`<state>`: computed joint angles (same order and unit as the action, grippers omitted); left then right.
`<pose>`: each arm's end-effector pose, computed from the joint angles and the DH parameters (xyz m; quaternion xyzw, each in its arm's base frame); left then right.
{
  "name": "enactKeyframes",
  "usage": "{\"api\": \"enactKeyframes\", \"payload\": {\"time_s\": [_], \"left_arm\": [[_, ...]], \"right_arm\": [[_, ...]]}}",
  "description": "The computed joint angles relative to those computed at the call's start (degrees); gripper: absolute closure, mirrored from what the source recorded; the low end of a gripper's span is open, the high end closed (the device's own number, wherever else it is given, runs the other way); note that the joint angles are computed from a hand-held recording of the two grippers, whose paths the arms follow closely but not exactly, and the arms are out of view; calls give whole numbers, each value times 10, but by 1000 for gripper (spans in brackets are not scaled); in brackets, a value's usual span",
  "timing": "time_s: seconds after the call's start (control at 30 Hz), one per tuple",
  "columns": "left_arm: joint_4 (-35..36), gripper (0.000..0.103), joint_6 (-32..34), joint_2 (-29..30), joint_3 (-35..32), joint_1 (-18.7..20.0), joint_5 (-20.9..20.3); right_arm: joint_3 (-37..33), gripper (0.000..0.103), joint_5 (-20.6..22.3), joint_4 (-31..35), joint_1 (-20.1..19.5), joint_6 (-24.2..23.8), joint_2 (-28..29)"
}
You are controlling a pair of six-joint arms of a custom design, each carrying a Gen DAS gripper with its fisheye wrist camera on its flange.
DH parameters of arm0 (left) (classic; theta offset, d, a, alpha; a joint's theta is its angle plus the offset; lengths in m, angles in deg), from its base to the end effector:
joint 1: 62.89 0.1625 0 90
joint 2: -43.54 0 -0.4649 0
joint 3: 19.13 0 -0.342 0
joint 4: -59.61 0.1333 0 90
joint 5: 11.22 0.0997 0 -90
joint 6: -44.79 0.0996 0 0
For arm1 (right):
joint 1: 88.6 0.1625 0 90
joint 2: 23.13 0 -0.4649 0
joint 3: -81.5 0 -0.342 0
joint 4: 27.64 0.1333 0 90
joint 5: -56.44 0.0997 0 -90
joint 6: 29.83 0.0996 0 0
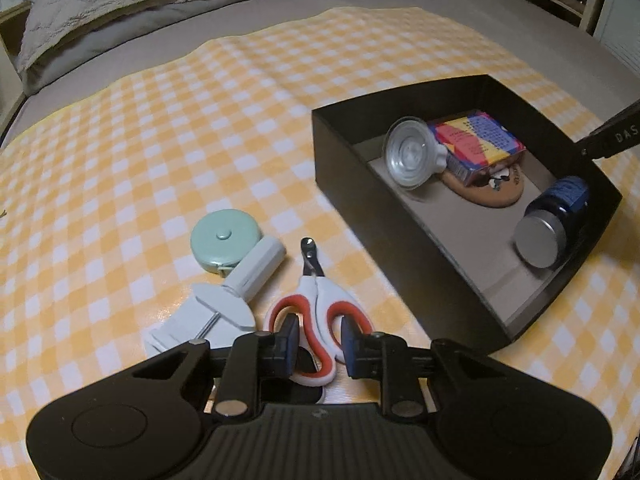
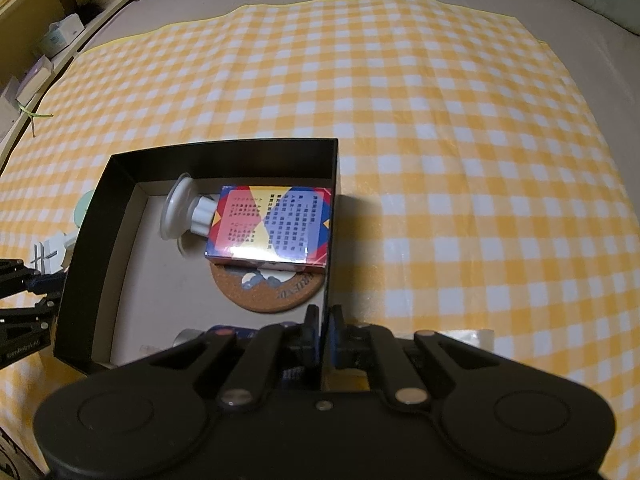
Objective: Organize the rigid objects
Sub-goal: 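Move the left gripper to the red-handled scissors and grasp them, then lower the scissors into the black box beside the cup part, release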
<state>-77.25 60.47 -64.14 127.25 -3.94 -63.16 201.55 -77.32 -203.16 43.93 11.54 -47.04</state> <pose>0.0453 -0.3022 0.3281 0.3527 0.8748 -0.1101 0.3133 0.3673 -0.3051 -0.0782 0.0438 -0.9236 0.1842 0.3334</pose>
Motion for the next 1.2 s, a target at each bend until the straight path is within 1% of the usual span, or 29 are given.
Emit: {"api": "enactKeyframes", "payload": {"time_s": [0.1, 0.2, 0.3, 0.37, 0.47, 0.53, 0.63, 0.67, 0.83, 0.93, 1.03, 1.13, 1.2], "left_arm": [[-12, 78, 2, 15, 6, 2, 11], [-44, 78, 11, 31, 18, -2, 19], [-60, 79, 12, 45, 13, 9, 10], [-63, 83, -3, 48, 4, 22, -5], [-59, 83, -34, 44, -11, 44, -39], [-50, 83, -64, 35, -24, 63, -73], [-37, 83, -105, 18, -41, 78, -113], [-36, 83, -115, 12, -45, 78, -121], [-33, 83, -140, -29, -52, 31, -119], [-20, 83, -168, -47, -56, -2, -138], [-10, 83, -200, -49, -51, -28, -162], [-6, 83, -256, -42, -38, -46, -194], [-4, 83, -295, -34, -26, -56, -196]], "right_arm": [[-1, 98, 0, 3, 1, -1, 0], [0, 98, 1, 1, 1, 0, 0], [-1, 98, 0, 2, 1, 0, 0], [-1, 98, 1, 2, 0, -1, 0], [-2, 98, 1, 3, 1, 0, 0], [-2, 98, 2, 3, 0, 0, 0], [-2, 98, 2, 3, 0, 0, 1], [-3, 98, 2, 4, 0, 1, 1], [-4, 98, 1, 7, 0, 0, 1], [-4, 98, 1, 6, -1, 0, 3], [-5, 98, 1, 8, -1, 1, 3], [-5, 98, 1, 7, -1, 1, 5], [-5, 98, 1, 4, -3, -3, 5]]}}
